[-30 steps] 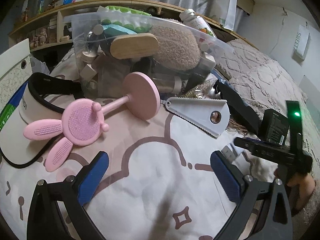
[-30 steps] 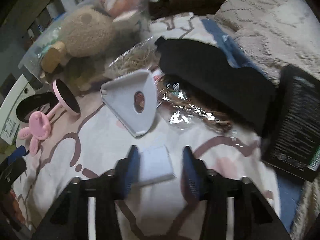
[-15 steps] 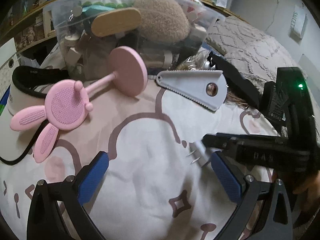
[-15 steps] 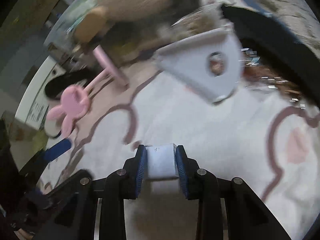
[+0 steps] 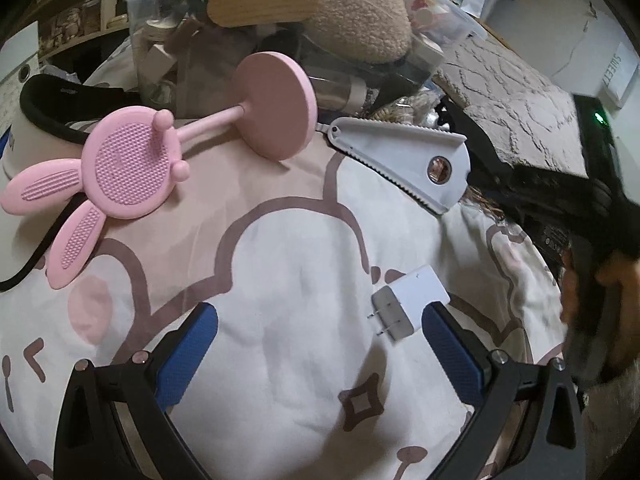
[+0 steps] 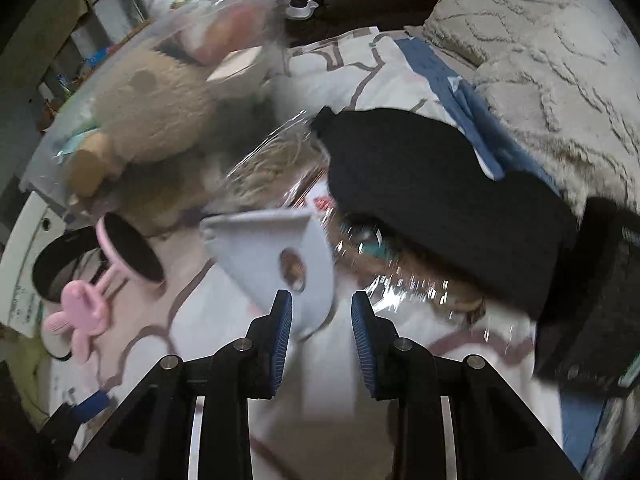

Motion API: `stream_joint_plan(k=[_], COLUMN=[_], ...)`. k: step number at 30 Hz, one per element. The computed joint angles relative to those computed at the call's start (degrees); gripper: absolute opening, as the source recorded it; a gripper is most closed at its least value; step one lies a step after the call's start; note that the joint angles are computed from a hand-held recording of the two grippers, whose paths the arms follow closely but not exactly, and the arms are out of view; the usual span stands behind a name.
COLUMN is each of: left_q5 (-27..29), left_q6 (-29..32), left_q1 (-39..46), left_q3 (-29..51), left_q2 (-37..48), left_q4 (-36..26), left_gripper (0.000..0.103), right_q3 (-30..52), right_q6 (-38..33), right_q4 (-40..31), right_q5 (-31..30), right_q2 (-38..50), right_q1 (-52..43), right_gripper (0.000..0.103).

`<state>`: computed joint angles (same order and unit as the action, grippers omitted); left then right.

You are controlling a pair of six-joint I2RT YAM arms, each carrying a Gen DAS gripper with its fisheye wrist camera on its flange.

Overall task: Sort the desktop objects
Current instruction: 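Set the white charger on the bed in front of the left gripper, then lower the right gripper onto the white triangular comb while the left gripper approaches the charger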

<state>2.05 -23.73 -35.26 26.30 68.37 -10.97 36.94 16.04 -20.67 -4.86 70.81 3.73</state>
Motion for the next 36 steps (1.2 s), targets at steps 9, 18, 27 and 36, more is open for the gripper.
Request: stream_joint_plan(k=[9,18,27,36], left_q5=[1.7,3.4,1.6,0.4], left_q6=[1.4,1.2,1.1,0.4], left_q1=[-2.6,-2.1,-2.7,-0.9], left_q3=[-0.2,-1.1,-1.0,-1.2], left_q2=[1.5,1.1,0.9,1.7], left_q4=[2.6,5.1,4.7,3.5], left_gripper=[0.103,0.103,0.103,0.103], right_q3=[2.7,-0.6,-8.0,-11.6], right_q6=[0.3,-1.5,-2.2,2.3], right_q4=[4.9,4.1,-4.5,-4.3], right_q5=[1.0,5.9,-5.9,-12.6], right_q2=[9.5,6.4,-5.2,-10.6], right_q1=[0.2,2.2,-2.9,5.0], right_gripper=[0.031,0.028,0.027,0.02])
